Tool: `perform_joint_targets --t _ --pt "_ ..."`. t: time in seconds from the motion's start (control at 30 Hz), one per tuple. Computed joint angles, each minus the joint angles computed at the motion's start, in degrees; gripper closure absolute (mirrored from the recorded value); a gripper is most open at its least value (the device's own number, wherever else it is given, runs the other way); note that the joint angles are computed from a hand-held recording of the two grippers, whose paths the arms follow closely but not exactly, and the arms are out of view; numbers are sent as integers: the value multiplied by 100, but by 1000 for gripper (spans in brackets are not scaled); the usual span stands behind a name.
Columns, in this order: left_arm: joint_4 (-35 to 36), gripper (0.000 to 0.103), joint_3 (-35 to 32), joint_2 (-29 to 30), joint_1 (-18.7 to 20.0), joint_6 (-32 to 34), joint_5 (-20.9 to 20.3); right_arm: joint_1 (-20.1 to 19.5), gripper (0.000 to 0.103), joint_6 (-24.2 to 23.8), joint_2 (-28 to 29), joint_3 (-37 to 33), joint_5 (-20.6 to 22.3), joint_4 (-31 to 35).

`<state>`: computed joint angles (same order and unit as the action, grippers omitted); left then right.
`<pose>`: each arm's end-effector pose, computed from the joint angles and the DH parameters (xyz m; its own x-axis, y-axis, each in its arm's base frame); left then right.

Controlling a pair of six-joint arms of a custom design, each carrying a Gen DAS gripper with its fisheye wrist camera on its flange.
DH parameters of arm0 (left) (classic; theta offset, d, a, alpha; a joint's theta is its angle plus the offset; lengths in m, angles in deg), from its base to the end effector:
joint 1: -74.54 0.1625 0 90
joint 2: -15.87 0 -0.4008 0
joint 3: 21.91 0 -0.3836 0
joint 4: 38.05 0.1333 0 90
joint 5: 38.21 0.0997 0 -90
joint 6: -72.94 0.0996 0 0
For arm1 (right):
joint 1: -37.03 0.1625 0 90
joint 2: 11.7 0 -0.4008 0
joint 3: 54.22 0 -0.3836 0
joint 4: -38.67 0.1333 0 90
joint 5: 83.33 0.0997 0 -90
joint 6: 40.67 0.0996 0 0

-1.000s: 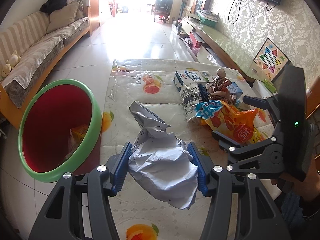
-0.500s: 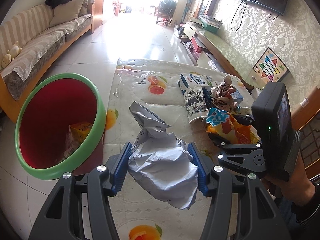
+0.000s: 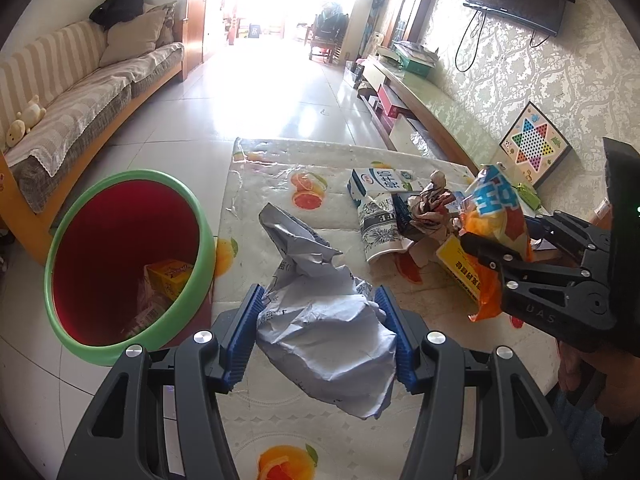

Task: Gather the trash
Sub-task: 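Carry the silver paper in the left tool and orange bag in the right tool to the bin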

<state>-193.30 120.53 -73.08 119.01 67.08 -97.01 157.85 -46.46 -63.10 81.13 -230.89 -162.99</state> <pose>-0.1206 -0.3775 0.1918 -0.7424 0.4636 -0.4837 0.6261 0.7370 -0.2545 0.2491 -0.3214 0.0933 -0.6126 -0.0148 0.7903 -0.5180 0.7627 -0.3872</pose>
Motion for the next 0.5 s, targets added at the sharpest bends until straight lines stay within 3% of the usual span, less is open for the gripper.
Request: perform_joint_targets --t 0.13,0.5 --pt "222 49 -128 -207 -11 82 198 266 51 334 -235 -13 21 203" --pt "446 49 -750 -518 520 568 676 610 51 228 -7 -703 281 304"
